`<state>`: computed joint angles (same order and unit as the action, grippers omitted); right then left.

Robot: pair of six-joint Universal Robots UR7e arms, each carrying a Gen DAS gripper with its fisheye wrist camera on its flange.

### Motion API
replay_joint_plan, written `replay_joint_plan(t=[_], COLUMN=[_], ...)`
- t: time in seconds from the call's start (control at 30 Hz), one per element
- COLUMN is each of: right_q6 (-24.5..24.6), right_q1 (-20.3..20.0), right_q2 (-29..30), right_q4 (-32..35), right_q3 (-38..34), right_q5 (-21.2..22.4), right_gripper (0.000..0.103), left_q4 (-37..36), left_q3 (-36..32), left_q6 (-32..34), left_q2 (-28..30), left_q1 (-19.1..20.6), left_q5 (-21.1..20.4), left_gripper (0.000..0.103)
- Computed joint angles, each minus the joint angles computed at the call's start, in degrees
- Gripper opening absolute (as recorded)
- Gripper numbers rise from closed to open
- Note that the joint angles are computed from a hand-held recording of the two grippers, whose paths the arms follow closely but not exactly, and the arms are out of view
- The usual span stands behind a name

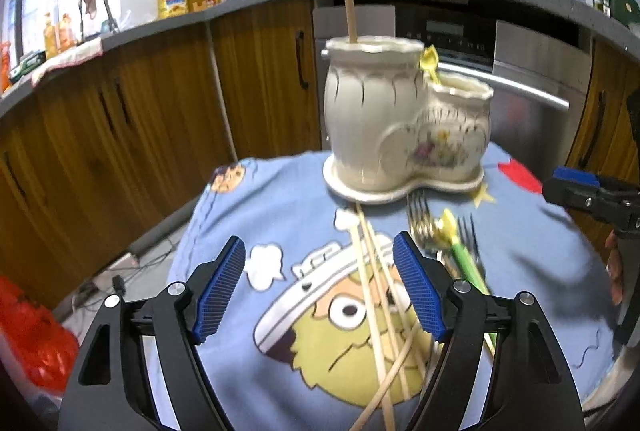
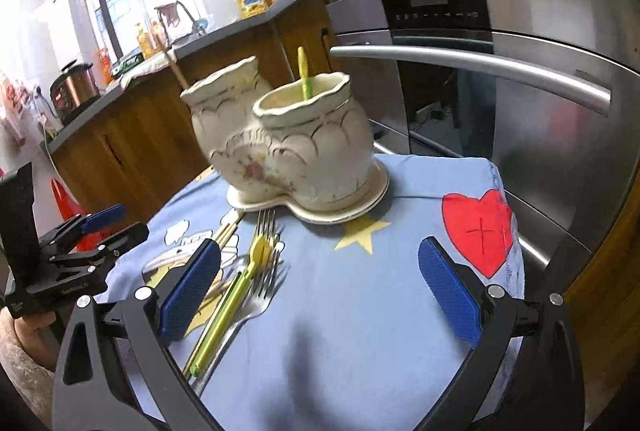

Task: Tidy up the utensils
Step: 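Close the left tool on another chopstick while the right tool grasps a silver fork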

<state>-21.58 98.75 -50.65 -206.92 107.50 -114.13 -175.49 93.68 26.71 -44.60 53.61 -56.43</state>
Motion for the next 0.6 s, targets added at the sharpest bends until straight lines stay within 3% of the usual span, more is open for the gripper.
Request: replay_joint_plan(t=[0.4, 0.6], right_q6=[1.11, 1.04], right_q1=[0.41, 0.45], right_q2=[0.29, 0.40], right_q4=[6.48, 7.58], right_q3=[-0.78, -1.27], right_q5=[-2.26, -2.66], right_gripper=[0.098, 0.098], left_q4=[8.89, 10.33], left_q3=[-2.16, -2.63], left_q6=[-6.49, -6.15], left_q2=[0.83, 1.75], left_q1=[1.28, 1.12], left_q5=[3.60, 5.33], left_gripper=[0.078, 0.078])
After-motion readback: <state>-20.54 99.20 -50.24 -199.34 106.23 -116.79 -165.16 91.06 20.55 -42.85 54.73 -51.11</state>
